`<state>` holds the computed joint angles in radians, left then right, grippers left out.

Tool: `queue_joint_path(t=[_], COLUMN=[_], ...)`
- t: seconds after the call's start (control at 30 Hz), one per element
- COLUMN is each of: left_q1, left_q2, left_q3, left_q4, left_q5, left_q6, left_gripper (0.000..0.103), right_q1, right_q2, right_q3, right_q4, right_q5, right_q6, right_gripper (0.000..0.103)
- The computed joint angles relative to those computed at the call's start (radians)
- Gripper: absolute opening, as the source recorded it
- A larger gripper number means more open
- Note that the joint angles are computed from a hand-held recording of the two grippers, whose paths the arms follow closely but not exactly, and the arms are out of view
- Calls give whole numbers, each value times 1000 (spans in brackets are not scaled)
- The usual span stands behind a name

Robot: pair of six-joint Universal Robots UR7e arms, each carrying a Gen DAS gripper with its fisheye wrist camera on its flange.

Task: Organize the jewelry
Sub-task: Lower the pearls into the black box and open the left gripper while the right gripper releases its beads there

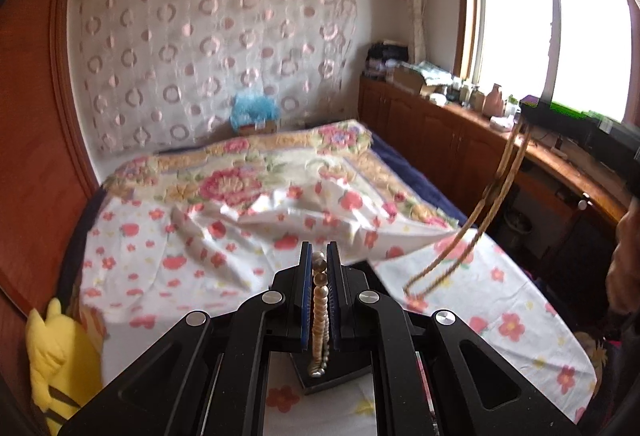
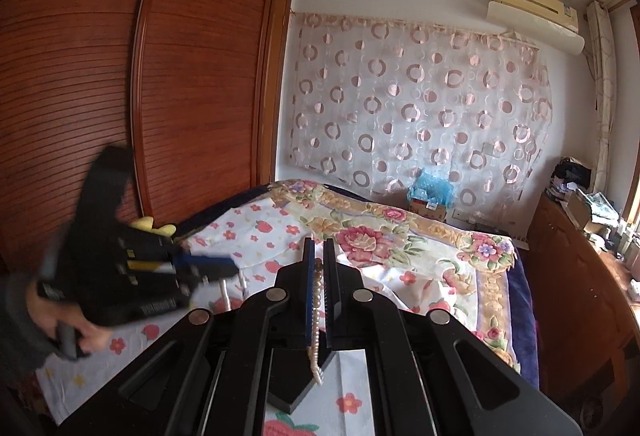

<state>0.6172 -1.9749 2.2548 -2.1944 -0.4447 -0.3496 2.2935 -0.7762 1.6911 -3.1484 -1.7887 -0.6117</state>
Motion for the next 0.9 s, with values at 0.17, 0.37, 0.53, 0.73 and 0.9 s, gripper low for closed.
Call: queue_joint_path(t=[0.17,0.37,0.53,0.73,0.9], left_q1=[51,68,65,20,-53], left_q2=[1,1,-19,-87,-195], left_q3=[17,22,39,71,105], left_q4=[-33,-14,-6,116,342], left_q5=[-33,-34,-36,-8,12], left_q6=[4,-19,-40,-137,-313], left_gripper=[7,11,21,33,34], right_q1=[-4,-28,-51,-55,-55], right_q2=[38,93,145,173,152], right_q3=[-41,-57,-50,-28,31], right_q4=[37,99,133,116,61], right_q5=[3,-15,-46,-85,-90], right_q6=[16,47,87,103,91], right_gripper=[5,5,5,10,39])
